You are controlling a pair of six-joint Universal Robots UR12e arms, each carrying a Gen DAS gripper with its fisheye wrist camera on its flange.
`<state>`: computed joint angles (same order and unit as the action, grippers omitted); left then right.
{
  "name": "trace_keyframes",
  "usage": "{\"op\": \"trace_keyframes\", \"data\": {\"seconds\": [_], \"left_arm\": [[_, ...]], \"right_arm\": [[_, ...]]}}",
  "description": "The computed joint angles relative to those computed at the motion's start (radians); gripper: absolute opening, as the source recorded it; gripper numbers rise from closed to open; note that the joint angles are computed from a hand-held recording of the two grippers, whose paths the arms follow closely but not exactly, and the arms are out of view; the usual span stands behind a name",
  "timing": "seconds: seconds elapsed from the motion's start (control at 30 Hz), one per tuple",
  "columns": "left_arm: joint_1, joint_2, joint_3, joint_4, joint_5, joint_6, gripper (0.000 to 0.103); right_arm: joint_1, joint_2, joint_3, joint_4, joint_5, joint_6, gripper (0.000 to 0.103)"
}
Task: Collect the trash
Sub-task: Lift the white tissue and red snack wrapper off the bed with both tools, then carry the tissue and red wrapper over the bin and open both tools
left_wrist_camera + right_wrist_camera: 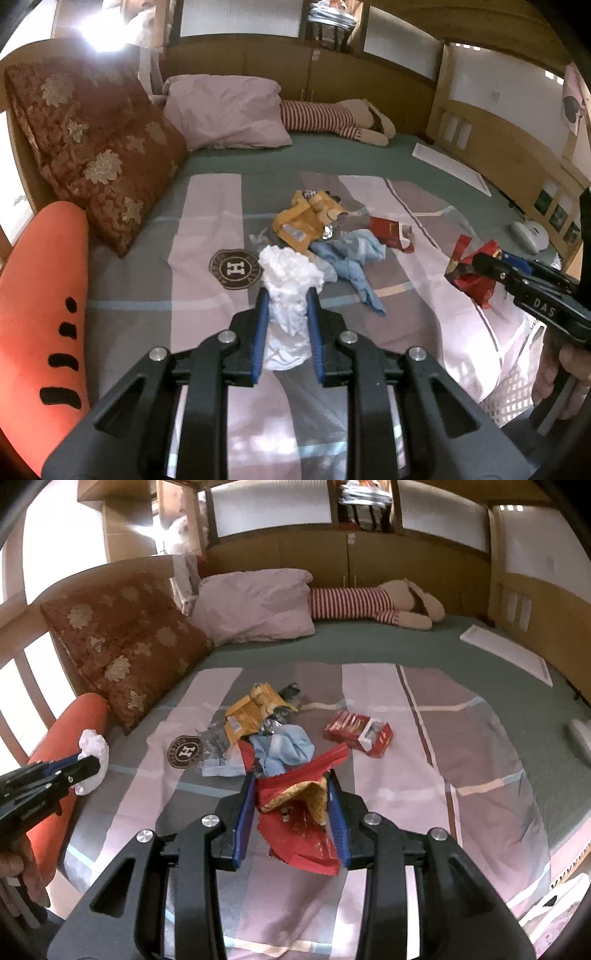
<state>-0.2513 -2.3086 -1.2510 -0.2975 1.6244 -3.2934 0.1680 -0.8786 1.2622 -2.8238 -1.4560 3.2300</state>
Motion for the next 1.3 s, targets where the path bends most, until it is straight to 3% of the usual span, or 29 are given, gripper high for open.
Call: {"op": "trace_keyframes", "data": {"seconds": [0.57,0.7,0.83,1.0,1.13,1.3], "left_arm": [[-0.003,-0.003,0.004,-0.005,0.010,0.009,0.021],[-0.002,-0.004,0.004,-0.003,0.004,0.010,0.021],[-0.009,-0.012,0.018,-0.010,-0.041,0.014,0.021],[-0.051,-0.018,0.054,-0.033,-0.193,0.144,0.021],[-0.112,-0.048,0.158,-0.207,-0.477,0.284,0.021],[-0.198,-0.124,0.325,-0.454,-0.675,0.403,0.023]], "right_arm": [[0.002,0.005,-0.007,0.020,0.002,-0.010,0.037],[-0.006,-0.008,0.010,-0.014,0.010,0.007,0.037],[-0.031,-0.080,0.110,-0.124,0.009,0.034,0.037],[-0.088,-0.236,0.334,-0.225,-0.047,0.045,0.037],[-0.153,-0.371,0.509,-0.248,-0.128,0.096,0.037],[-0.212,-0.486,0.648,-0.225,-0.262,0.165,0.038]]}}
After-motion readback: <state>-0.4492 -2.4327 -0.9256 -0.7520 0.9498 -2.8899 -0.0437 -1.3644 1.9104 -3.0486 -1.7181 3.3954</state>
